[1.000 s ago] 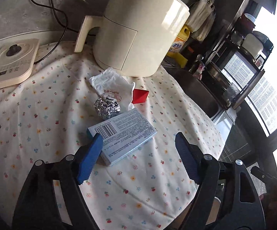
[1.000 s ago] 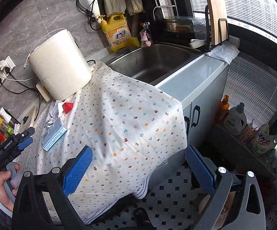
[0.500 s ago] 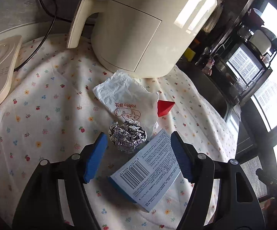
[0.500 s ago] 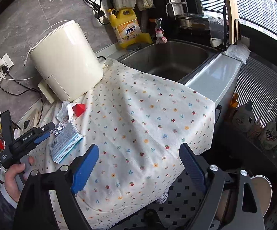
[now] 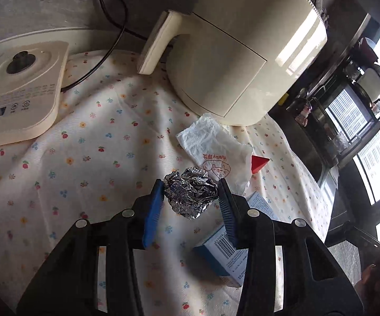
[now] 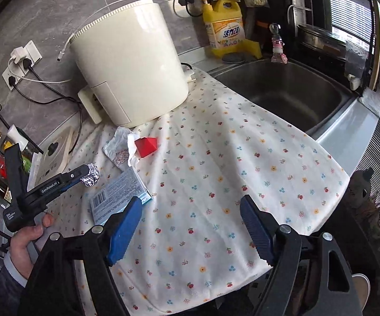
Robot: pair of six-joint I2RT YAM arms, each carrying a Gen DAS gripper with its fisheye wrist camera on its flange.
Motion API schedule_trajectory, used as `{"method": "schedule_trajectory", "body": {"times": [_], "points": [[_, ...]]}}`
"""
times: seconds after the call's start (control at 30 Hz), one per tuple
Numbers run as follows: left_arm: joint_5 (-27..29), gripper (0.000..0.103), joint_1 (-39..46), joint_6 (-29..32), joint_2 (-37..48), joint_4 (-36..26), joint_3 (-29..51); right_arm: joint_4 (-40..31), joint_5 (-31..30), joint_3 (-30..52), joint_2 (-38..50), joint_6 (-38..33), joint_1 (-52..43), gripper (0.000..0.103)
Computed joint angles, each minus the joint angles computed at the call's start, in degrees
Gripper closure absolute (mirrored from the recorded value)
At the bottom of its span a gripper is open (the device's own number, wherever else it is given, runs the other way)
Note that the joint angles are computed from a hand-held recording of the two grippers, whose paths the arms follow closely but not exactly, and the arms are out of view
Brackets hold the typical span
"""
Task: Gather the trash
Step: 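Grasp the foil ball with the left gripper while the right gripper grasps the white tissue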
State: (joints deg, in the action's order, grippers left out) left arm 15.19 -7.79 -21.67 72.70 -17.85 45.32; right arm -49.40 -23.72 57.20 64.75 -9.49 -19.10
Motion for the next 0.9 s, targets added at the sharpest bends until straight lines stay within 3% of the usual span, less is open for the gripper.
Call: {"method": "schedule_trajectory", "body": {"times": [0.23,0.6,0.9], "points": [[-0.9,0.061,8.7,0.1,-8.4,-5.8,-2.9,3.0,-0.2,5.9,9.7,1.8,11.5,0.033],[-3.3,0.061,19.4,-1.0,-23.8,-16.8,-7.2,3.1,-1.7,17.2,27.4,0.4,21.4,0.044],[-4.0,0.061,29.0,1.2,-32.1,-27.2,-6.8,5.0,4.0,23.8,38.0,0.4,27.5,0.044]]}}
